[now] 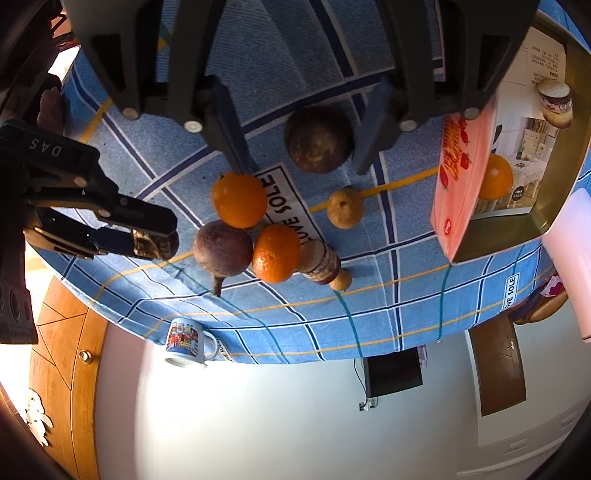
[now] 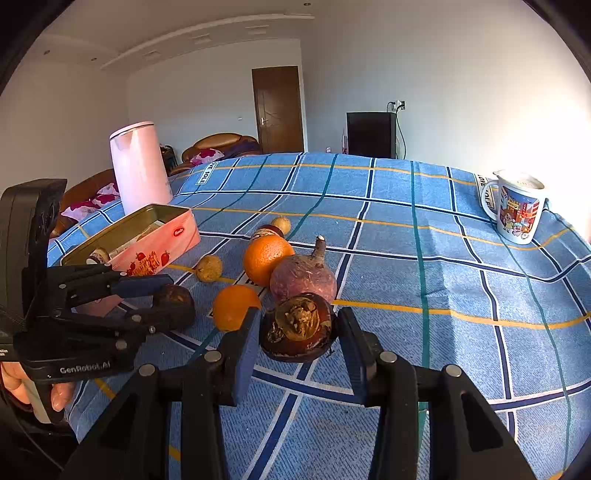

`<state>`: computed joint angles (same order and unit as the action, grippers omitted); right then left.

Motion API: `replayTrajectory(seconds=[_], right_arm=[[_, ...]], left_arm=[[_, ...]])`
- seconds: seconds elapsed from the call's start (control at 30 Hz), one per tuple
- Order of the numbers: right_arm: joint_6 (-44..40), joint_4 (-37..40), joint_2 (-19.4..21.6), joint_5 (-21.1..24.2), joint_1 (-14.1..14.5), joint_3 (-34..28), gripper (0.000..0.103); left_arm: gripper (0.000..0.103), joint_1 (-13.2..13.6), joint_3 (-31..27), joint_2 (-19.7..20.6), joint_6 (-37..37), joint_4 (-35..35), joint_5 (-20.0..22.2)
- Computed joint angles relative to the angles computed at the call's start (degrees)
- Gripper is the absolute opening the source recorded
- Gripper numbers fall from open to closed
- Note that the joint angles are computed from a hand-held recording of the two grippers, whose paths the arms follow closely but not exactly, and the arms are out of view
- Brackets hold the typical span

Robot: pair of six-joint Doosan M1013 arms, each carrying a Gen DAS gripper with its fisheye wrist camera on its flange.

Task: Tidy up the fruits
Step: 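Grasp a dark brown round fruit with the left tool while the right grasps a brown stemmed fruit, then carry both fruits into the pink tin and open both tools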

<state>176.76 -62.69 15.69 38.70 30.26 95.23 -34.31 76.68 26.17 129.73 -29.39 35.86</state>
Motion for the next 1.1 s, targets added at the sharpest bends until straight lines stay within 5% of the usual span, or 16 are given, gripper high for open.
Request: replayTrajectory(seconds=[0.07,0.13,0.17,0.5,1.1], right_arm=[[0.37,-0.45,-0.06,-0.03,0.03,0.11,0.044],[0.90,-1.01,-0.12,-0.01,0.14,0.31,0.044],[1.25,-1.38,-0.16,-0.01,0.18,0.39,0.044],[4.24,-4.96,-0.37,0.55,0.65,1.00,0.044],[11.83,-15.97,-0.74,2.79,2.45,2.67,0.044]], left_arm=[[0.065,-0.08,-0.97,0.57,-2.51,1.95,1.60],[0.054,0.07,-1.28,0.80,-3.38,1.86,2.07],[0.039,0.04,-1.29,0.86,-4.02,2.29,2.10],[0.039,0.04,1.93,-0.98,-0.22,-1.35,-4.37],[0.040,0.61,7.94,-3.99,18.01,-21.01,-16.28]])
